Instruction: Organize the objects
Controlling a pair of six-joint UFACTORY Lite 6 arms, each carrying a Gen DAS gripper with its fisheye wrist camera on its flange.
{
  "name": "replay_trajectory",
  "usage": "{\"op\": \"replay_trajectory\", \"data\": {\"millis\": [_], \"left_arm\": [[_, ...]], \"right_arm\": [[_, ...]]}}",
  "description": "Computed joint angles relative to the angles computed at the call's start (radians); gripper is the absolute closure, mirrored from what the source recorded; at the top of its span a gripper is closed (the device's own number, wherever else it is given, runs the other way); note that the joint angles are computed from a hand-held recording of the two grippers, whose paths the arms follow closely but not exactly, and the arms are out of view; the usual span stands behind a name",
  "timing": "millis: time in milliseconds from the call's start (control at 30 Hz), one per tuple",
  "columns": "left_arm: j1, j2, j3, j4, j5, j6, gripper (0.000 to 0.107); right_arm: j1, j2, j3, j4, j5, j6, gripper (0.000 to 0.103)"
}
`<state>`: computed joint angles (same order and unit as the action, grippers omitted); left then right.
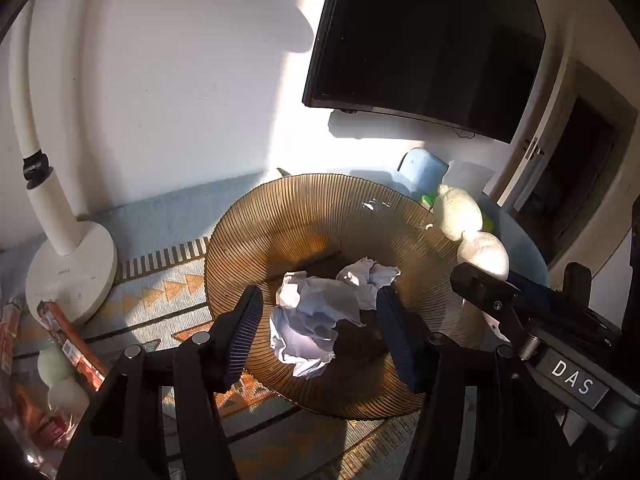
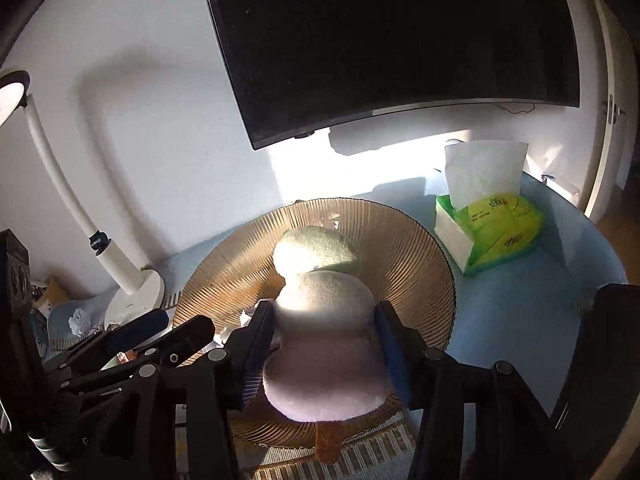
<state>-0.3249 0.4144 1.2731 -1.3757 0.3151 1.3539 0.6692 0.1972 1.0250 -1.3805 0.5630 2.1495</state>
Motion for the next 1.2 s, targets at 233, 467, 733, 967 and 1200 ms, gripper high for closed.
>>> {"op": "replay_trajectory", "data": {"millis": [233, 467, 733, 967, 1200], "left_arm": [[0.047, -0.082, -0.089, -0.051, 0.04, 0.066, 0.042], [0.182, -0.462, -0.382, -0.101, 0.117, 0.164, 0.039], [0.723, -0.897, -0.678, 0.064, 0.461, 0.119, 0.018], [1.163, -0.798, -0.872, -0.063, 0.459, 0.547, 0.01], [1.17, -0.439, -0.837, -0.401, 0.347, 0.972, 0.01]], "right_arm": [[0.083, -0.053, -0.037, -0.003, 0.048, 0.031, 0.039], [0.349, -0.035, 0.077, 0.054, 0.21, -0.04, 0.031], [0.585, 0.251, 0.357, 0.042, 0.277, -0.02, 0.016], [0.643, 0.625, 0.616, 0.01, 0.306, 0.016, 0.013], [0.606, 0.725, 0.706, 0.074, 0.236, -0.051, 0.012]]}}
